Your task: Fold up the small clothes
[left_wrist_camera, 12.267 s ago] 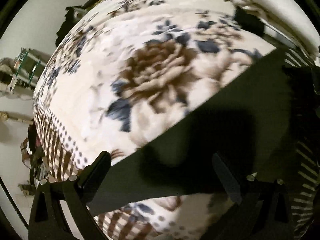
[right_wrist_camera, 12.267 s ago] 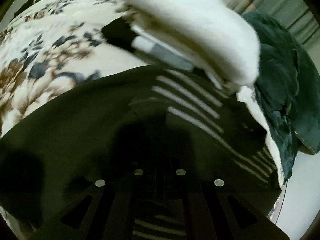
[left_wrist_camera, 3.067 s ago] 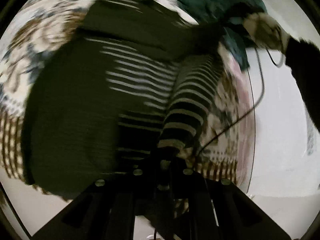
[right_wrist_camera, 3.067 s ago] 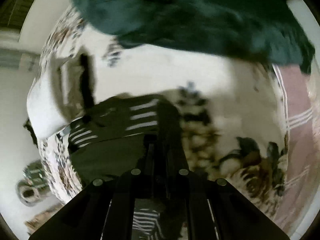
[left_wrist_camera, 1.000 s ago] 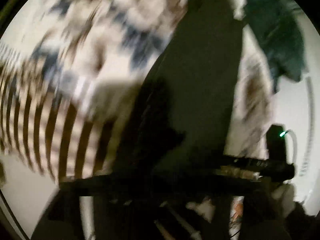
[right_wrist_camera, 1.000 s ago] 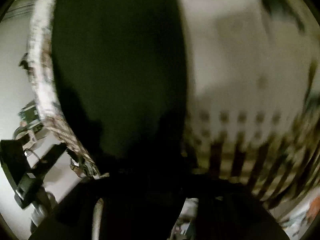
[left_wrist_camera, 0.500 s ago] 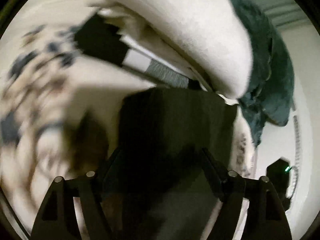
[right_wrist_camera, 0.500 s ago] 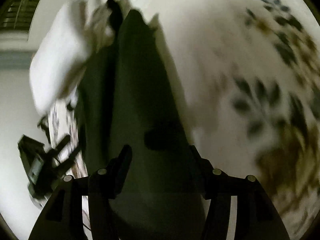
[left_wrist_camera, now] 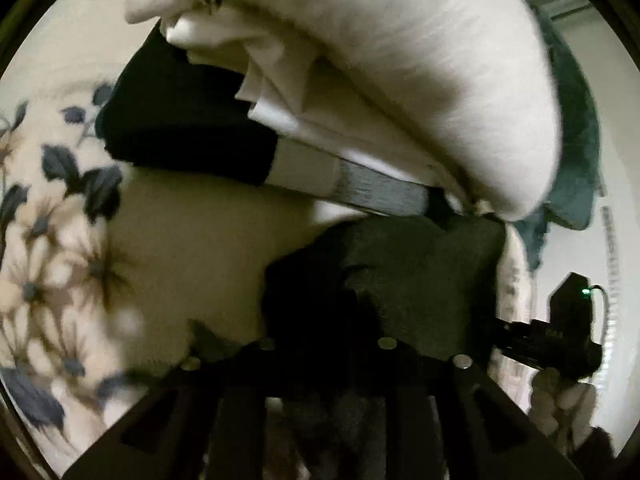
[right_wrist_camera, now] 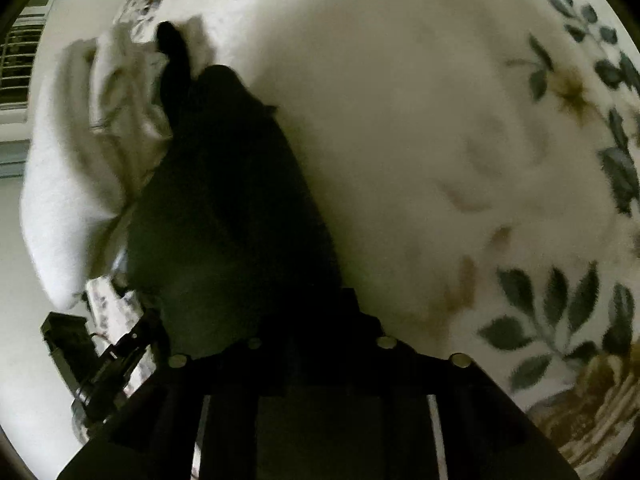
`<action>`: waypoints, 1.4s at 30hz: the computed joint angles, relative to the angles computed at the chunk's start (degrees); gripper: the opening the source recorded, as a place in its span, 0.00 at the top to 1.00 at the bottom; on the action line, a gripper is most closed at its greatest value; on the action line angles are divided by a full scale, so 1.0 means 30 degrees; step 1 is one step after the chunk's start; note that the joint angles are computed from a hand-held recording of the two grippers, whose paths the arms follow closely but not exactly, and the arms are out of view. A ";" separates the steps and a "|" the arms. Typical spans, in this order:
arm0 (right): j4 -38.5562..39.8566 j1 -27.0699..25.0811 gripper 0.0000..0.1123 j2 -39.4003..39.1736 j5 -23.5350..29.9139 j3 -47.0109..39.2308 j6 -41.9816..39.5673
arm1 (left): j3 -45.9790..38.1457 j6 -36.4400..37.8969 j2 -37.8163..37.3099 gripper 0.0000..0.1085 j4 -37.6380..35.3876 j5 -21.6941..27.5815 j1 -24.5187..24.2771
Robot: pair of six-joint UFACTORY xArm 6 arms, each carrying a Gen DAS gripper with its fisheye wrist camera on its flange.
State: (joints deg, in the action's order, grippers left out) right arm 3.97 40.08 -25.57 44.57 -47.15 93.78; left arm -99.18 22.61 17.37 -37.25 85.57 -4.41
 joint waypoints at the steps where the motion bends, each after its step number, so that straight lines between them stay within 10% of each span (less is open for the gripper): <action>1: 0.0117 0.0175 0.65 -0.0412 0.0125 -0.0028 -0.0002 | -0.0007 -0.0006 -0.0189 0.57 -0.0357 0.0599 0.0347; 3: -0.0369 0.1024 0.46 -0.1561 0.0251 0.0172 0.0966 | 0.0538 0.0242 -0.0957 0.32 -0.1704 0.2189 0.1465; 12: -0.2238 1.0694 0.45 -0.3242 0.0094 0.0530 1.0356 | 0.8754 0.2702 -0.9658 0.31 0.0629 0.8185 0.7579; 19: -0.4961 1.7362 0.45 0.1228 -0.5813 0.0030 1.9591 | 1.4361 0.4356 -1.5517 0.31 0.5116 1.1057 1.1073; 25: -0.6499 1.8701 0.45 0.5310 -0.7149 -0.2703 2.1866 | 1.6181 0.4497 -1.8367 0.31 0.6364 1.0948 1.0977; 32: -0.5463 1.8457 0.45 0.6838 -0.5264 -0.4686 1.9983 | 1.6858 0.5898 -2.0837 0.31 1.0969 0.7024 0.9742; 39: -0.7448 1.8524 0.45 0.6196 -0.5094 -0.4158 2.1833 | 1.3123 0.5948 -1.6694 0.31 0.8849 1.0206 1.4388; 42: -0.8683 1.8244 0.45 0.6224 -0.6127 -0.3465 2.3044 | 1.3772 0.4899 -1.7040 0.31 0.6453 1.1347 1.3516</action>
